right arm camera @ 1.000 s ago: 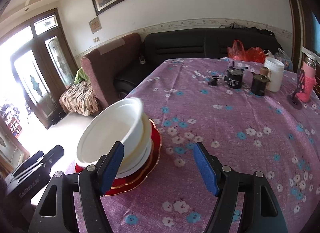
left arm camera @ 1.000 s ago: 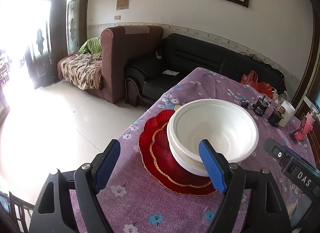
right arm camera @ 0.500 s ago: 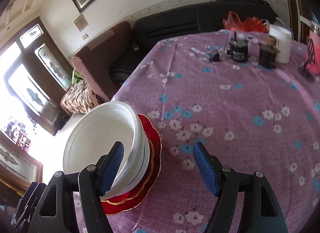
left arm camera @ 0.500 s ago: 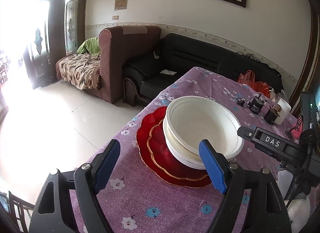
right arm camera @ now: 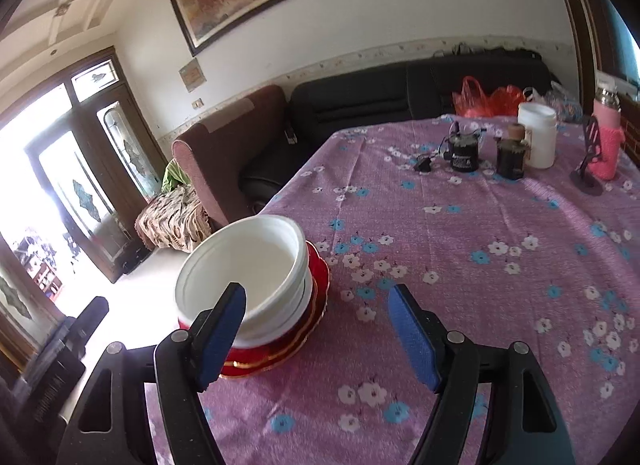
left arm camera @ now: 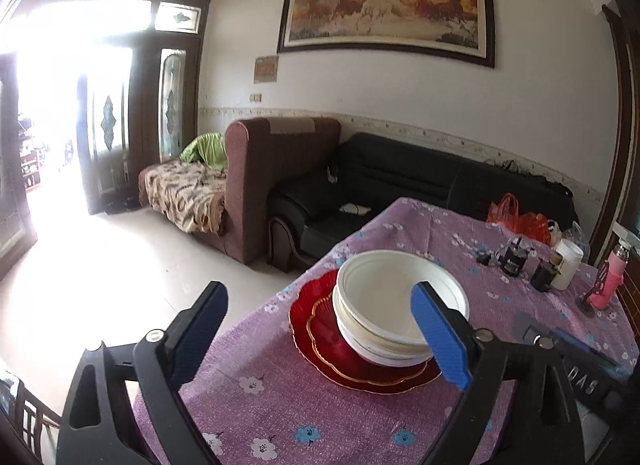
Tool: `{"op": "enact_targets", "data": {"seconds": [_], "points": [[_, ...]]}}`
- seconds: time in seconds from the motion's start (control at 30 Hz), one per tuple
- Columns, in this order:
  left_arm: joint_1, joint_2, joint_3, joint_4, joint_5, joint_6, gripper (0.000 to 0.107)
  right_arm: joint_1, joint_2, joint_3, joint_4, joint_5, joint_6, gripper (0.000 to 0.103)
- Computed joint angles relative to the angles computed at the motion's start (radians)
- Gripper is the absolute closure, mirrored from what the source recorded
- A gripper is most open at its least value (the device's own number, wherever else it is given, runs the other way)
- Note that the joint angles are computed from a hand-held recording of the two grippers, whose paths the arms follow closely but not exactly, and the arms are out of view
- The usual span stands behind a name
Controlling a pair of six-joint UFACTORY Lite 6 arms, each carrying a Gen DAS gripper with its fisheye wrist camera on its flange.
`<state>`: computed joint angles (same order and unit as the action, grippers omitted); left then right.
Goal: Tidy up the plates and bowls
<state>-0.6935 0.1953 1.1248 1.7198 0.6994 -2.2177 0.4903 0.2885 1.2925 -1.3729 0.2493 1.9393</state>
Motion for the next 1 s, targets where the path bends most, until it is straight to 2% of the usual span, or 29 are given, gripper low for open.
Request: {"op": "enact_targets", "data": {"seconds": [0.07,0.13,0.23,0.47,0.67,0.83,1.0], "points": [[-0.084,-0.063,-0.08,0.05,0.151,-0.093,0.004,0.053,-0.061,-0.085,-0.132,0.069,0.123,0.024],[-0.16,-0.108,-0.143,0.096,0.271,-0.157,0.004,0.1,-0.111,-0.157,-0.205,0.131,0.19,0.021],[-0.234,-0.135,-0.179,0.116,0.346,-0.178,0.004,0.164,-0.17,-0.241,-0.235,0.203,0.229,0.02],[-0.253,-0.087,-0.086,-0.002,0.17,-0.078,0.004,0.231,-0.295,-0.426,-0.301,0.256,0.382,0.02],[-0.189,0.021,0.038,-0.151,-0.066,0.082,0.004,0.279,-0.35,-0.485,-0.266,0.308,0.357,0.019],[-0.159,0.066,0.073,-0.245,-0.142,0.162,0.004,0.298,-0.329,-0.474,-0.253,0.327,0.323,0.019],[-0.142,0.125,0.119,-0.311,-0.148,0.236,0.004,0.292,-0.271,-0.441,-0.244,0.308,0.294,0.019]]}}
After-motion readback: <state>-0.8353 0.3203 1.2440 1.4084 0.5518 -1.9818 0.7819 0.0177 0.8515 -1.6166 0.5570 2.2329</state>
